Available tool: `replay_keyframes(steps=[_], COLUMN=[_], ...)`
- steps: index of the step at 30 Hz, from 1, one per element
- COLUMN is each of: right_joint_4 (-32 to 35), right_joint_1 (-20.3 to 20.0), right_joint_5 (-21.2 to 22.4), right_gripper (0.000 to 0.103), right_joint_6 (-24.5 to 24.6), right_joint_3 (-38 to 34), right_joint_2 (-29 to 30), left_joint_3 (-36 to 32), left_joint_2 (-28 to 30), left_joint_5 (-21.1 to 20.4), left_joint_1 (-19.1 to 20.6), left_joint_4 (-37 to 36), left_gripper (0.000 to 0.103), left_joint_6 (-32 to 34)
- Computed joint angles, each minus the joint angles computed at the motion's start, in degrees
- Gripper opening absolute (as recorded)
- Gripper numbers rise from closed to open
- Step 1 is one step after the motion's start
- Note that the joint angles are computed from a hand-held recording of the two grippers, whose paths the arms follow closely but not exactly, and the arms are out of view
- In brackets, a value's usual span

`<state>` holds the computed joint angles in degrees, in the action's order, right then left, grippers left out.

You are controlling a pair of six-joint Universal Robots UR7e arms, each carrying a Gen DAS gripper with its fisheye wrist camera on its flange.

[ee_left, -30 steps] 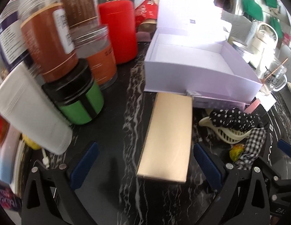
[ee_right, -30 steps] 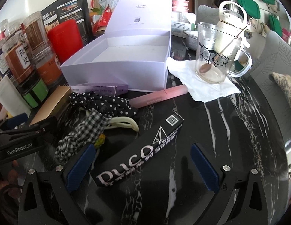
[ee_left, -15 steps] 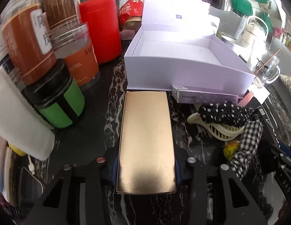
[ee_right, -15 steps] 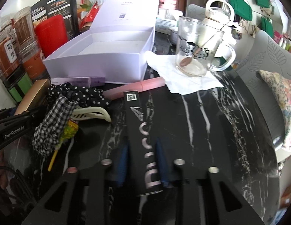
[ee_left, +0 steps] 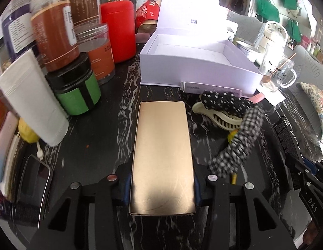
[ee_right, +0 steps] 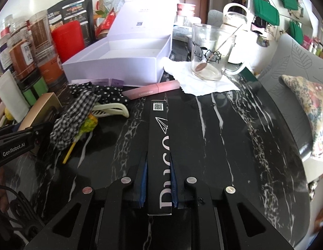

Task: Organize rigid objects
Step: 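Carry the gold box with left tool while right tool carries the PUCO box into the white box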

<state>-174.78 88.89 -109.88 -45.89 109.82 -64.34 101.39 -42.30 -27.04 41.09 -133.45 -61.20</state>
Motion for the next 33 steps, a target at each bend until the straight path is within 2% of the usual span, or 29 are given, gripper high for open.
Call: replay_keyframes(steps=[10,21,33], right_joint_4=[1.0,1.5,2.0], right_joint_1=[-0.4,-0.6,0.4], right_joint_5=[5.4,9.4,12.9], right_gripper=[0.018,0.018,0.018], right_joint_6=[-3.2,-4.6,-6.4], right_joint_3=[4.7,6.1,7.2], right_joint_2=[-5.2,-7.0,-9.6], left_joint_3=[2.4,3.1,3.6], left_joint_2=[-1.1,-1.9,-2.6], left_joint_5=[2.1,5.0,7.5], left_joint_1=[-4.6,-7.6,-9.1], left_joint_4=[3.2,6.2,5.2], left_gripper=[0.043,0.043,0.043], left_joint_6=[-5.6,-9.1,-8.2])
